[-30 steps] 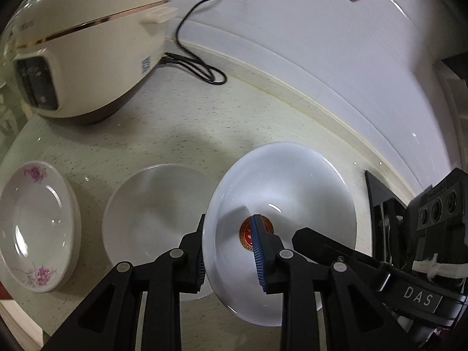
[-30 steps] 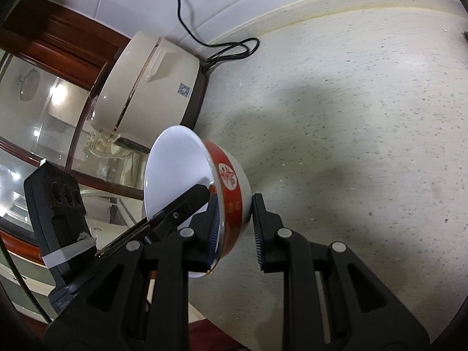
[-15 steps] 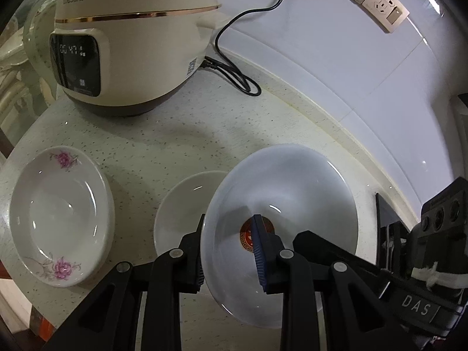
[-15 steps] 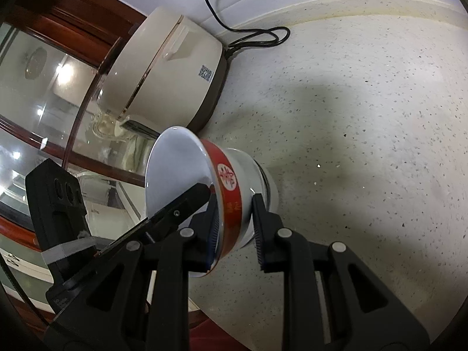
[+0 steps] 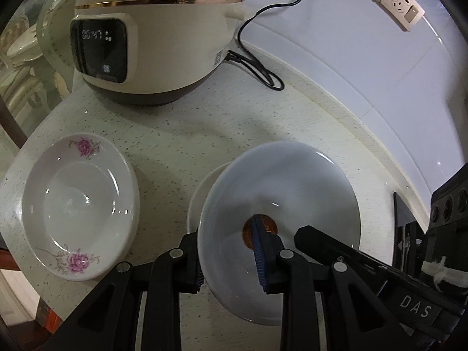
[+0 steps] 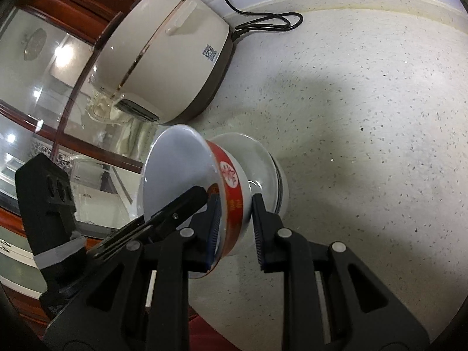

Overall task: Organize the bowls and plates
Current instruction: 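Carry the red-banded bowl with both tools onto the stacked white bowls, then lift the stacked bowls with both tools by their rims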

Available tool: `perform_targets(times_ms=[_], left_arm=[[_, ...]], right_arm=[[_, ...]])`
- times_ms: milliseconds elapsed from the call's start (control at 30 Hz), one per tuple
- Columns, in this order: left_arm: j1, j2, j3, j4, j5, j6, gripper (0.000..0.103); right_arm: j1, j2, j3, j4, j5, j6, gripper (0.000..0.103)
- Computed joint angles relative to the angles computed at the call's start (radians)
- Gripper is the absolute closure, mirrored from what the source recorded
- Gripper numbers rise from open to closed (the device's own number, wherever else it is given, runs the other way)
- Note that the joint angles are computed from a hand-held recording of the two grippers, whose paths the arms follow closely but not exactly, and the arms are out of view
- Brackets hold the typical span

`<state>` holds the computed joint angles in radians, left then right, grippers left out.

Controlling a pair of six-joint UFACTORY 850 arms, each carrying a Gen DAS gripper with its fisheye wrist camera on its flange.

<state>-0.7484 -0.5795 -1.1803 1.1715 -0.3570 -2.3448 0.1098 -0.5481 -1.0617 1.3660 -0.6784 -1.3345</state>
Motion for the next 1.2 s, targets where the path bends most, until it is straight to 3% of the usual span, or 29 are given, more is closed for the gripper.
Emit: perform_targets(times_ms=[500,567,700,867,1000,1067,1200], left_arm=[[-0.004,0.001,0.002,0.002,-0.019,0.01,0.075],[-0.009,0.004,0.002,0.005,-0.038,0.011,0.072],[-0.014,0.016,0.013,0.057,-0.062,-0.043,0.068],[-0.009,0.015,0.009,0.043,-0.045,-0.019,0.064],[-0.007,0.017,0.005,0.029,-0.03,-0.007,0.053],[-0.014,0.02,-0.002,0.006,-0.065,0.02,0.044],[-0.012,0.047,0.027,0.114,-0.078,-0.089,0.036]], right_arm=[[0.02,0.025,0.021,0.038,0.089,-0.088,0.071],[0.027,0.047,0.039,0.085,0.122,-0.157,0.055],[0.03,0.073,0.06,0.173,0.138,-0.268,0.048],[0.019,0.066,0.055,0.185,0.154,-0.251,0.033],[-0.007,0.048,0.043,0.17,0.14,-0.18,0.029],[-0.016,0.038,0.036,0.141,0.129,-0.135,0.028],[-0.024,0.017,0.019,0.085,0.109,-0.057,0.027]])
